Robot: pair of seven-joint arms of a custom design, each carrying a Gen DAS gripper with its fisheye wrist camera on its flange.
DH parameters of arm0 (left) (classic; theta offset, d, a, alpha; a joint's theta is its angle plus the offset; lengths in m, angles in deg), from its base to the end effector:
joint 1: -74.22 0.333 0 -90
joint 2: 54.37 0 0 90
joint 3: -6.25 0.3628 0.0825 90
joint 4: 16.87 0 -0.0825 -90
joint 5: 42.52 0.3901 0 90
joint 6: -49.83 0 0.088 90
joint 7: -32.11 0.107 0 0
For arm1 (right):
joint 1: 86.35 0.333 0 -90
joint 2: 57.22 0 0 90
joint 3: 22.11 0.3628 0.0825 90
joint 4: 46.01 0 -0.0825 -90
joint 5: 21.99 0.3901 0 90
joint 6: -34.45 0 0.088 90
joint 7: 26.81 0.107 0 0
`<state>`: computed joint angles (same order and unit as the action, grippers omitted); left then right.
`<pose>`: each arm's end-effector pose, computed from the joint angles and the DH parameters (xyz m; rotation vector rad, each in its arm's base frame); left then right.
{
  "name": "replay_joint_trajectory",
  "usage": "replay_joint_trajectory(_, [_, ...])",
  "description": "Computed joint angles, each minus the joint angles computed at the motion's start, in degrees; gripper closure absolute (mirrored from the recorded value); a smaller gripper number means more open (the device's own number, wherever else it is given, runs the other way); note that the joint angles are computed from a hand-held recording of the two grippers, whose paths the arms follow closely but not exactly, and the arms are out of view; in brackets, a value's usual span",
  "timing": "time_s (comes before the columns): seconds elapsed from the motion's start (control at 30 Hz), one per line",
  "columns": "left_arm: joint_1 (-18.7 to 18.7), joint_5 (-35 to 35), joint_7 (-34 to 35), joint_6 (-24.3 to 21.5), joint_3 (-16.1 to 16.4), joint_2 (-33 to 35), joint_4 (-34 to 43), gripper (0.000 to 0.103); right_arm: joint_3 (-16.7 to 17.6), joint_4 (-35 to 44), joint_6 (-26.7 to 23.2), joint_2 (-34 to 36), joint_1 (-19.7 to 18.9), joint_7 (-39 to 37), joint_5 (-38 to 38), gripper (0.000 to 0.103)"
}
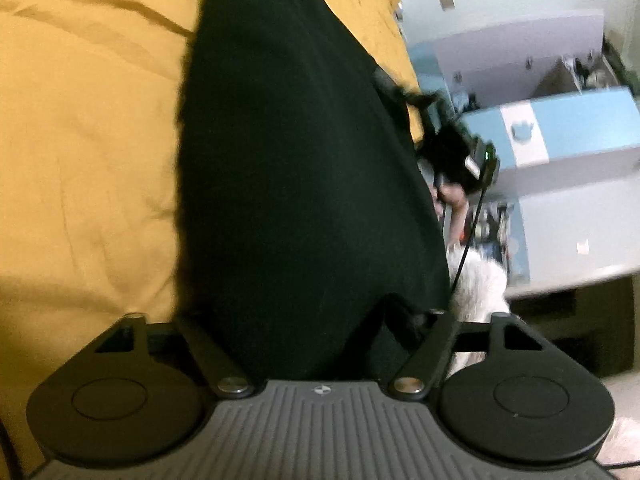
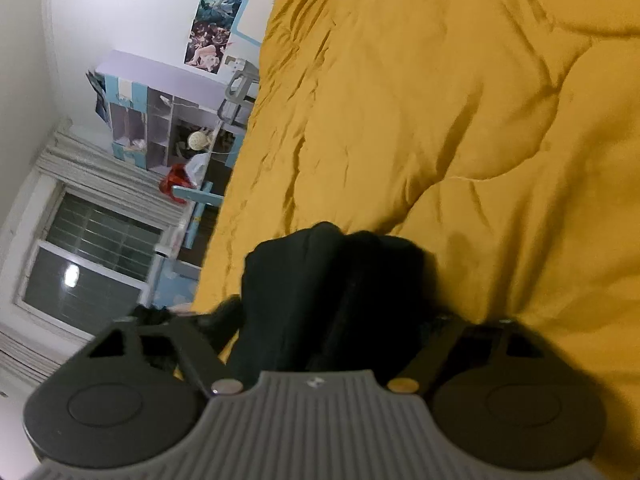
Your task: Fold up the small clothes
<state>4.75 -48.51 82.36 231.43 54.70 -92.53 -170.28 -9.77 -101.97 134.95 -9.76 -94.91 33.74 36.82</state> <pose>0.4096 -0.0974 0.5149 2.1932 -1.1985 1.3814 0.8130 0.0553 0.4578 -1.6418 1.2386 0.7313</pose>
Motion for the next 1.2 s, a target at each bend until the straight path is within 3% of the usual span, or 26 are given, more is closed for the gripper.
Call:
replay_joint_trajectory(0.03, [0.92,-0.10,-0.35,0.55,-0.68,-0.18,-0.61,0.050,-0.52,-0.56,0.71,-0.55,0.41,-0.11,-0.76,0.065])
replay_joint_trajectory(0.07, [1.81,-0.17,-0.98,1.20,-1.42,-0.25,-1.23,0.060,-0.51,-1.38,1.26,-1.04,0.33,-0.42,-0.59,0.066])
replay_joint_trajectory(0.2, [3.73,0.85,-3.93,2.61,-3.20,0.09,-2.09,0.066,-1.41,-4.75,4.84,-4.22,1.65,-4.22,-1.80,0.071])
replay_joint_trajectory(0.43, [3.26,5.31,-7.19,7.75,-1.55,-3.29,-4.47,0.080,-2.10,-8.51,7.93,-9.31,2.25,-4.69,-0.56,0.076])
replay_joint_trajectory(0.77, [-1.18,15.61,-8.75,14.94,6.40,-6.04,-2.73,0.084,-3.21,-7.89,8.27,-17.14,5.78,-5.61,-1.51,0.077])
replay_joint_trajectory(0.9, [8.67,18.82,-10.18,16.43,1.01,-8.85,-5.66,0.084,-2.01,-3.79,7.86,-17.35,8.69,-5.08,-1.29,0.077])
replay_joint_trajectory(1.1, [33.06,21.72,-14.06,10.14,-11.88,-15.79,-10.07,0.084,2.53,4.44,9.03,-12.35,14.89,-3.43,2.10,0.077])
replay_joint_trajectory(1.2, [43.69,21.92,-13.57,4.89,-16.05,-20.01,-11.91,0.084,5.11,9.66,10.47,-7.21,19.40,-1.72,2.80,0.078])
